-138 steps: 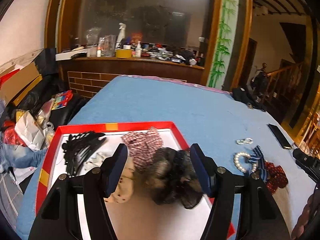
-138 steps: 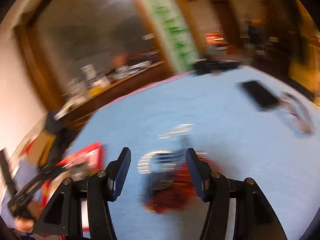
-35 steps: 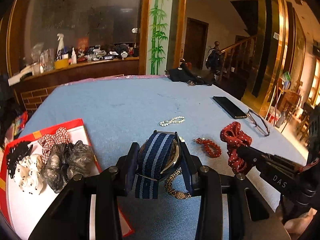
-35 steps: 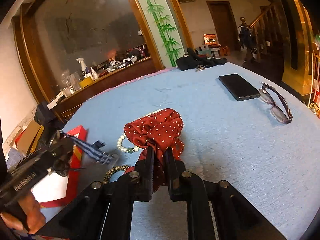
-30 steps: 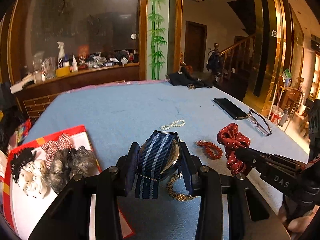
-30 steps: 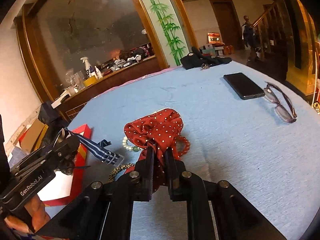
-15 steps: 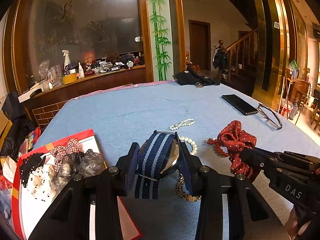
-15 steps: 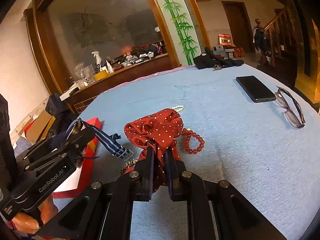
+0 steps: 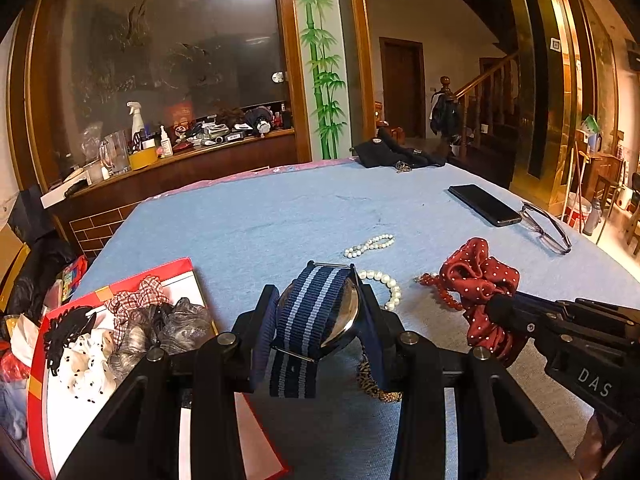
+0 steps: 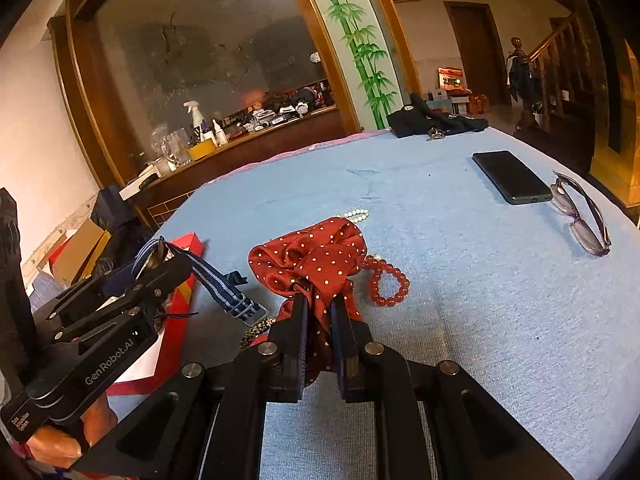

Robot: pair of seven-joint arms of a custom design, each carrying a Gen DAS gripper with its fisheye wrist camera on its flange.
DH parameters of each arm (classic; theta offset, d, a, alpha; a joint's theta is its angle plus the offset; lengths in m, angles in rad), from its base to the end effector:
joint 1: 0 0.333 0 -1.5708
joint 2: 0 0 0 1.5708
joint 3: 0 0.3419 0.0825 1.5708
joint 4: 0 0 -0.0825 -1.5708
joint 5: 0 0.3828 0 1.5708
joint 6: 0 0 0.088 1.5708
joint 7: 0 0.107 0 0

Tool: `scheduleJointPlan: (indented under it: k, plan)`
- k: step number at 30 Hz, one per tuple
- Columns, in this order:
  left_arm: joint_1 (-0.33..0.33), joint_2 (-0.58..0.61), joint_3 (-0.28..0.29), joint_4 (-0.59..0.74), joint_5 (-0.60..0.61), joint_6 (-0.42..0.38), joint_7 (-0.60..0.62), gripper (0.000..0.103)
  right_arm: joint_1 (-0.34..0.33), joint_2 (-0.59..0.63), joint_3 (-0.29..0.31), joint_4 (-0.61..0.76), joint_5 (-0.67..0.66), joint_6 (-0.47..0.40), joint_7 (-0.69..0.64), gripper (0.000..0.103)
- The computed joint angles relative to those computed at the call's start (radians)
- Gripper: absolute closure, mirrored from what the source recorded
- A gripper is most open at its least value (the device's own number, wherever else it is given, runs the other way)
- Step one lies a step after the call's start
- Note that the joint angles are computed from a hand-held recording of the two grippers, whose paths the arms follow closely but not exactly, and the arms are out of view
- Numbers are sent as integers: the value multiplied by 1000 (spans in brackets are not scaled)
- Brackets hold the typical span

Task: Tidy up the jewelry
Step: 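Carry the watch in the left tool while the right tool carries the scrunchie to the box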

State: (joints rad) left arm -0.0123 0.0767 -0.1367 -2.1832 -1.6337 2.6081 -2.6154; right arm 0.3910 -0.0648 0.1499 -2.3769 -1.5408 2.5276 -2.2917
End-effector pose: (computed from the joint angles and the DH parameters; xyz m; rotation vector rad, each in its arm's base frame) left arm 0.5582 -0.0613 0.3999 -0.8394 2.2804 -1.2481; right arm 0.4235 0.2668 0.3884 -1.0535 2.0254 -0.7967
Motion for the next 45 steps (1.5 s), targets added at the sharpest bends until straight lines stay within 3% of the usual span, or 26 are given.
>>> scheduleJointPlan:
  k: [15,25,34,45]
  plan:
    - [2,-3,2,0,-41,8,34,65,7,2,4,5,-3,-19,1,90]
    - [35,-19,27,-7,-7,-43,-20,65,30,2,20,2,23,-27,50,90]
    - [99,-26,66,12,0,-99,-83,65,68,36,37,84,69,-71,-63,89]
    - [181,61,87,112,0,-58,-152,64,119,162,19,255,84,-44,-211,87]
